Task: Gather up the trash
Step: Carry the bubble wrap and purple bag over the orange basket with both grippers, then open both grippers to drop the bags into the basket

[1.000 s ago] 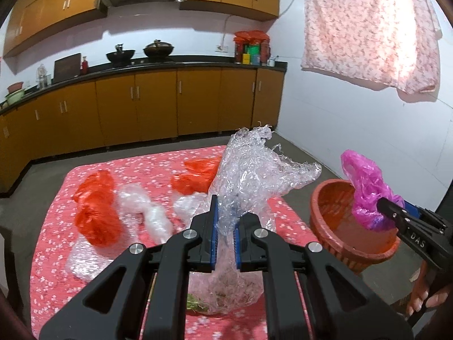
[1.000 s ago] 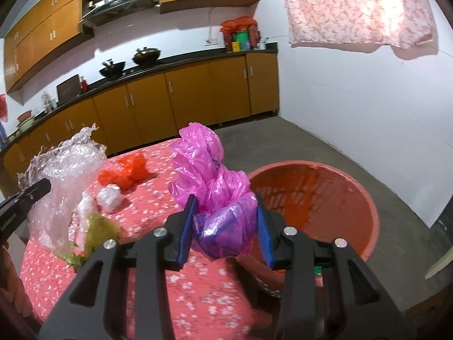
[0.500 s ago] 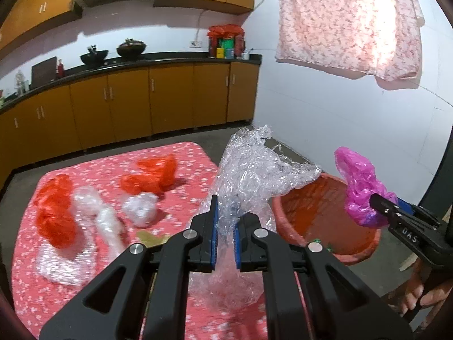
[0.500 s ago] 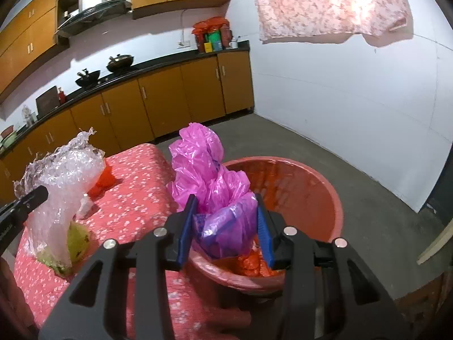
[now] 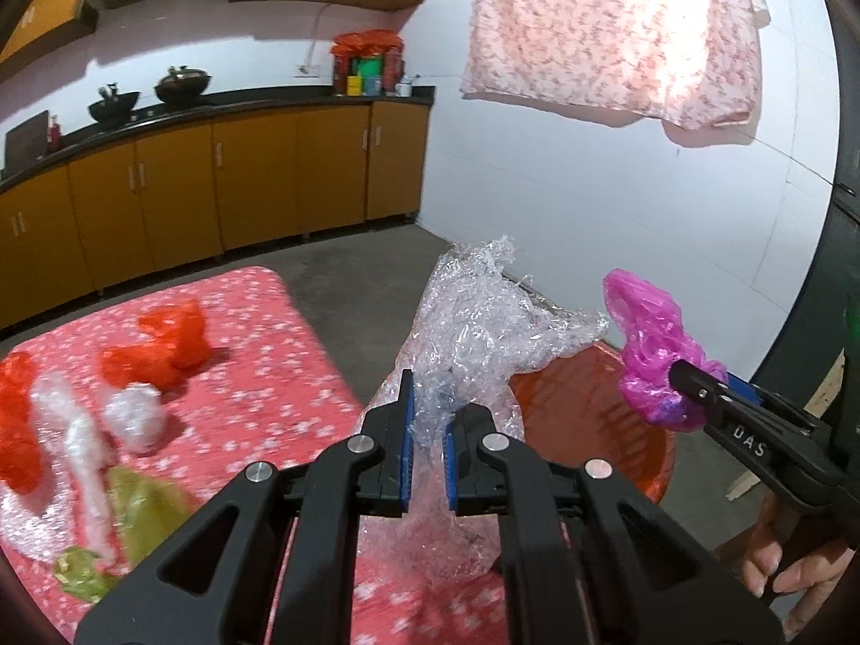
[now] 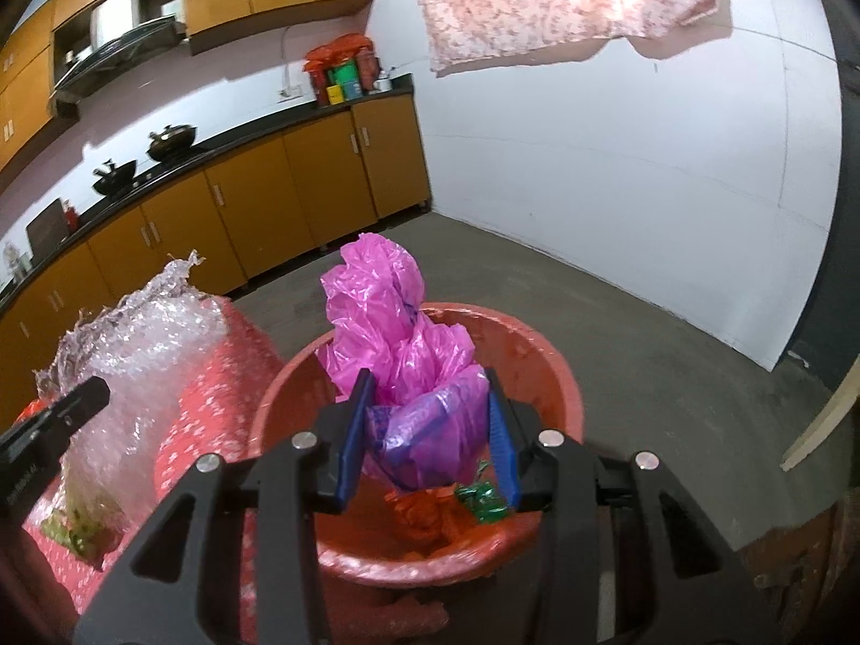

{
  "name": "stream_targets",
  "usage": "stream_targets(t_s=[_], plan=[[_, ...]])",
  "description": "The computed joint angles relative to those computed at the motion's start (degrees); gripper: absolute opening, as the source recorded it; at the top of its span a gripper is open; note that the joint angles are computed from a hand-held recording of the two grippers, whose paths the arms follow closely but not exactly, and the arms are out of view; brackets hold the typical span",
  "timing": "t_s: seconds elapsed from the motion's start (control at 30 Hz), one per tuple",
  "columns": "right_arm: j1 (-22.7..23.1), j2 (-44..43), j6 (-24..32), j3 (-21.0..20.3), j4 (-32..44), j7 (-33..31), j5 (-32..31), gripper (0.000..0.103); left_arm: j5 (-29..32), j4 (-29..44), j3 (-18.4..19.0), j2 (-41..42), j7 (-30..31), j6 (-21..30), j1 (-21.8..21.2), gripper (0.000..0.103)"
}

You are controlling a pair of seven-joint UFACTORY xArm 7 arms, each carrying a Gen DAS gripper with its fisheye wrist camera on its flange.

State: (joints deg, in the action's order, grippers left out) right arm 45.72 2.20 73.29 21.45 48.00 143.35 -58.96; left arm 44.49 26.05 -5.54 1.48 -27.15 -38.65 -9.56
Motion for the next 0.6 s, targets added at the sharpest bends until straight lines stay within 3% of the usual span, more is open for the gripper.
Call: stream_targets(t_s=[0.6], plan=[[-4.1,-2.6,-5.2,-0.5,-6.2,4.4,-1.8,0.040,-6.7,7.2,-5.9,9.5,4.7,4.1,-3.8,0.009]])
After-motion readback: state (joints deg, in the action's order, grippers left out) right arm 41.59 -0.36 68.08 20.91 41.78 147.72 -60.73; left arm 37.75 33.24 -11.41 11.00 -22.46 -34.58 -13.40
